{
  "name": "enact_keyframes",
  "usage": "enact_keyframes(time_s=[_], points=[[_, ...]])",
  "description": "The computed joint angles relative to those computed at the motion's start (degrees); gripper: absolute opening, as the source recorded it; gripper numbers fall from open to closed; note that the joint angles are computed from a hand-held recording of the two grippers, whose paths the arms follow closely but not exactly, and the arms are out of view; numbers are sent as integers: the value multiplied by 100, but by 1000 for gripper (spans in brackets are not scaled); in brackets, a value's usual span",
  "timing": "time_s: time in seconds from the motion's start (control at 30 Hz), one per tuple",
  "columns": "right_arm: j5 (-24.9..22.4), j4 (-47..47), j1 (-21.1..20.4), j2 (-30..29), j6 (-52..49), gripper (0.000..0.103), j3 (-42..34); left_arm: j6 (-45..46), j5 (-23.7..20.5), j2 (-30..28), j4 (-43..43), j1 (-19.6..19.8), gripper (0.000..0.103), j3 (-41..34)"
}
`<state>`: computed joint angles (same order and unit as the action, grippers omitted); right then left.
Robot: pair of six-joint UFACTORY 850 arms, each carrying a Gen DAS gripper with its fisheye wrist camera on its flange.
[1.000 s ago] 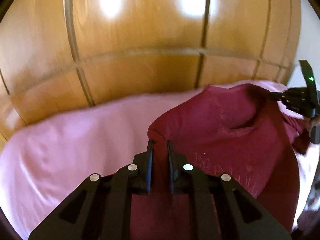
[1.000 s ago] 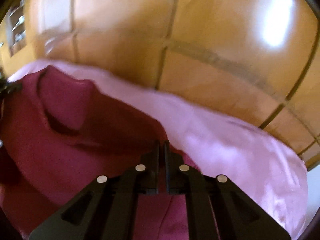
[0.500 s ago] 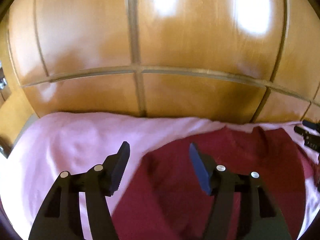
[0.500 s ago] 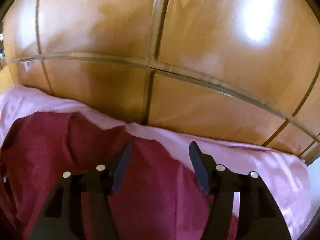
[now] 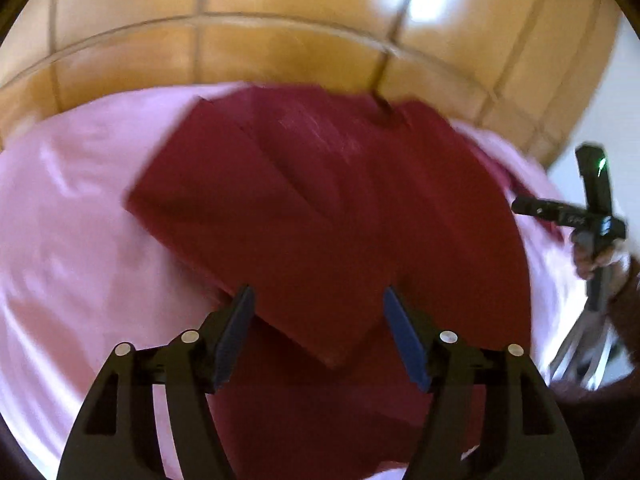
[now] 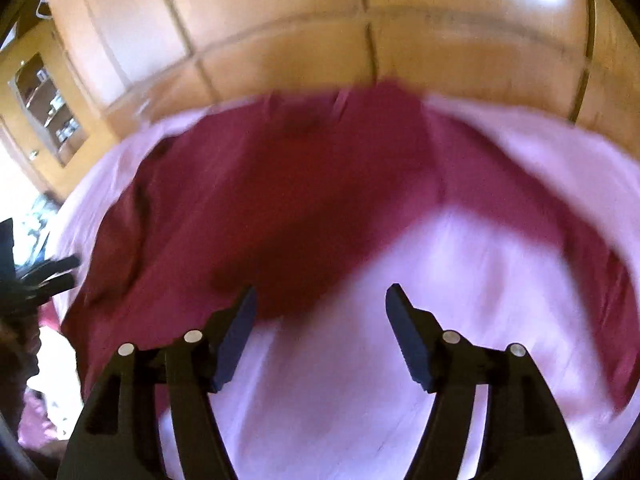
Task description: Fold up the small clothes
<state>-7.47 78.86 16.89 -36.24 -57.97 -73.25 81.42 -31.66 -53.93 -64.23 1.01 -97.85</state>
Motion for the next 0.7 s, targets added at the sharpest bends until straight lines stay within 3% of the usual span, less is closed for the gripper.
enact_keyframes(time_s=[0.03,0.13,0.17,0.23,0.3,0.43,0.5,0.53,0.57,0.6,0.63,0.7], points=[[-264,600,19,35,-511,58,136,79,270,-3,3,-107,65,109],[-1133,1724,130,44,-1540,58,410,-604,919,-181,632,-333,9,-36],[-1448,1972,200,-1,-1713,58,450,-662,864,-274,545,-300,2,-178],[-1646,2015,360,-73,-1720,59,447,-649,1105,-269,32,-215,2,-297],[-1312,2421,548,-143,-2031,64,382,-957,1216,-308,-246,-70,2,-541],[-1601,3438,553,-196,-2661,64,283,-2894,2088,-309,-384,455,2,-964],[-2017,3714,525,-215,-2936,61,175,-2837,2288,-176,-1227,701,3,-828],[-2176,3853,517,-247,-3001,61,100,-2449,2211,-48,-1815,833,16,-657],[-2359,4056,516,-283,-3118,61,31,-1858,2181,68,-2415,891,38,-463],[-2397,4094,513,-332,-3119,62,-55,-1295,2130,215,-2904,922,49,-201],[-2372,4111,529,-397,-3096,62,-168,-828,1856,347,-3153,955,68,69],[-2420,3945,510,-525,-2867,62,-392,-523,1423,519,-2931,921,71,489]])
